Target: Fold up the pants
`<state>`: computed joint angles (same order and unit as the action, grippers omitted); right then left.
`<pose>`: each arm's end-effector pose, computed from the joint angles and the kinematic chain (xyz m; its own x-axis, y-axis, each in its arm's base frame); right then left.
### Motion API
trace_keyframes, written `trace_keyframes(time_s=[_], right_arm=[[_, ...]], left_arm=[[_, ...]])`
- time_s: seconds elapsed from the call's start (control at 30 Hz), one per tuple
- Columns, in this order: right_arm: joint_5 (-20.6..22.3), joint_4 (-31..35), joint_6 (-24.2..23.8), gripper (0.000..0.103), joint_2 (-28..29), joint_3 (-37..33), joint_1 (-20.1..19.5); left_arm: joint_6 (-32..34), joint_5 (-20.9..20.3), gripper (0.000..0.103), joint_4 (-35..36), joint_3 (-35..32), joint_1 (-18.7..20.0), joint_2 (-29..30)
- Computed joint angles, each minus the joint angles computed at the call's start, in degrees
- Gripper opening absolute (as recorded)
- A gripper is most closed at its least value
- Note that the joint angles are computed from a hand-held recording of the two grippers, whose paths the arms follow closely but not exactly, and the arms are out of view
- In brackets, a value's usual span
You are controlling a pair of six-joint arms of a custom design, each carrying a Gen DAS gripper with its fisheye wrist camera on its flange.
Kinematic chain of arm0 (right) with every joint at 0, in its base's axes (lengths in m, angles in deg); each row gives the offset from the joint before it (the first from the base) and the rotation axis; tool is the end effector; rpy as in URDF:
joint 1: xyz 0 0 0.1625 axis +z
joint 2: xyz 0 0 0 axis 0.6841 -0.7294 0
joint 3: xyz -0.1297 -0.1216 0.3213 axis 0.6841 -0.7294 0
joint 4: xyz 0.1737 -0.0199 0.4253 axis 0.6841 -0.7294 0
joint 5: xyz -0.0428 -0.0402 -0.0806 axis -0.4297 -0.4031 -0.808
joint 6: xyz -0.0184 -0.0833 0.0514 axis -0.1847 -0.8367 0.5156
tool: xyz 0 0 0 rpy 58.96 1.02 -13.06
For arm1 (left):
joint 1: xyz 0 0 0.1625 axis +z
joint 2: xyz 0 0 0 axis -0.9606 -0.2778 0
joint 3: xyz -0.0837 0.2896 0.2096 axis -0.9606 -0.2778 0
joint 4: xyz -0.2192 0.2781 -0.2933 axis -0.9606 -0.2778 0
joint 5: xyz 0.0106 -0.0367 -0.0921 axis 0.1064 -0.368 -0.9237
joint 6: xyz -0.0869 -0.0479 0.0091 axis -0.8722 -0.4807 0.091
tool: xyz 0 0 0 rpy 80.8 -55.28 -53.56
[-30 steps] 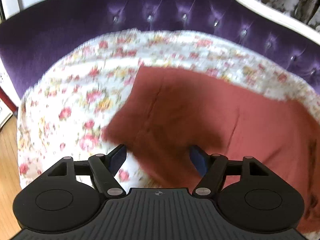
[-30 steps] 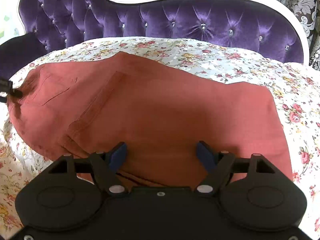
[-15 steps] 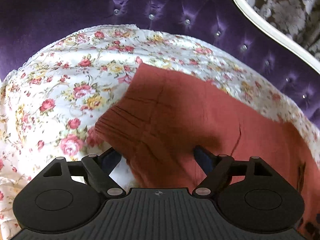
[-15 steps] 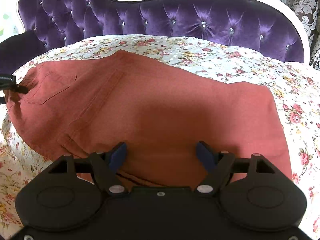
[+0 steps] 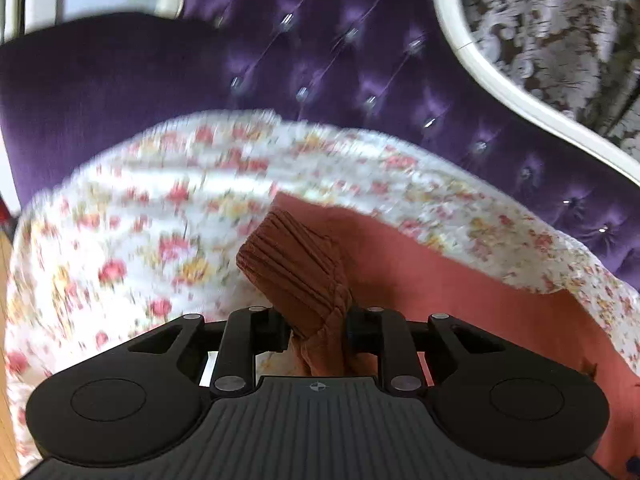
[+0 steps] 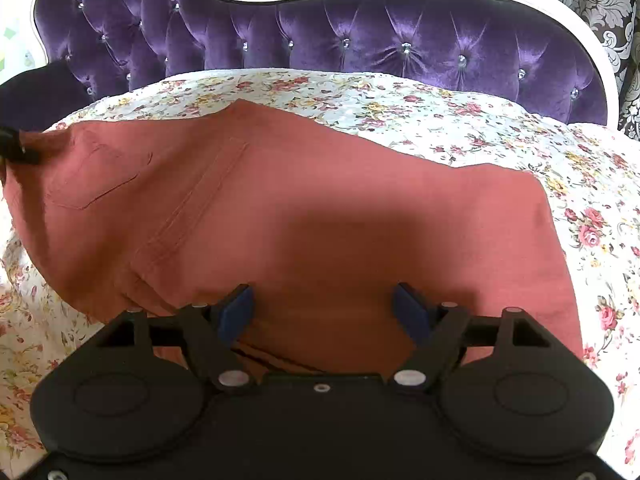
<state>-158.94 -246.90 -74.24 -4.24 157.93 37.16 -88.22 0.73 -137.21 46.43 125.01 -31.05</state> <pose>0.0200 -0.5949 0.1517 -0.6457 -0.4913 0.5846 -0.7247 0.6355 -0.2663 -0.1285 -0.5266 0.1217 -0.6634 -0.6150 -0.4262 0.1359 0.4611 -0.8769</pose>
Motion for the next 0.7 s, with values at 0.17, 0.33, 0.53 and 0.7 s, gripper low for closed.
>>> trace_keyframes(time_s=[0.17,0.33,0.53,0.7], right_arm=[[-1.53,-0.95,1.15,0.059,-0.19,-0.02,0.85],[5.70,5.44,5.00,0.036,-1.69,-1.25,1.49],[11.32,14.74,3.64,0.033,1.43,-3.69,4.24],[9.11,18.53,2.18,0.029,1.85,-1.17,5.00]], left_arm=[[-1.75,3.80,0.022,8.20,-2.23,-3.36,0.21],[5.47,5.25,0.022,3.43,-3.53,-5.52,2.04],[9.71,4.98,0.022,-0.02,-4.50,-5.98,2.69],[14.12,4.78,0.022,-4.22,-4.97,-6.39,3.70]])
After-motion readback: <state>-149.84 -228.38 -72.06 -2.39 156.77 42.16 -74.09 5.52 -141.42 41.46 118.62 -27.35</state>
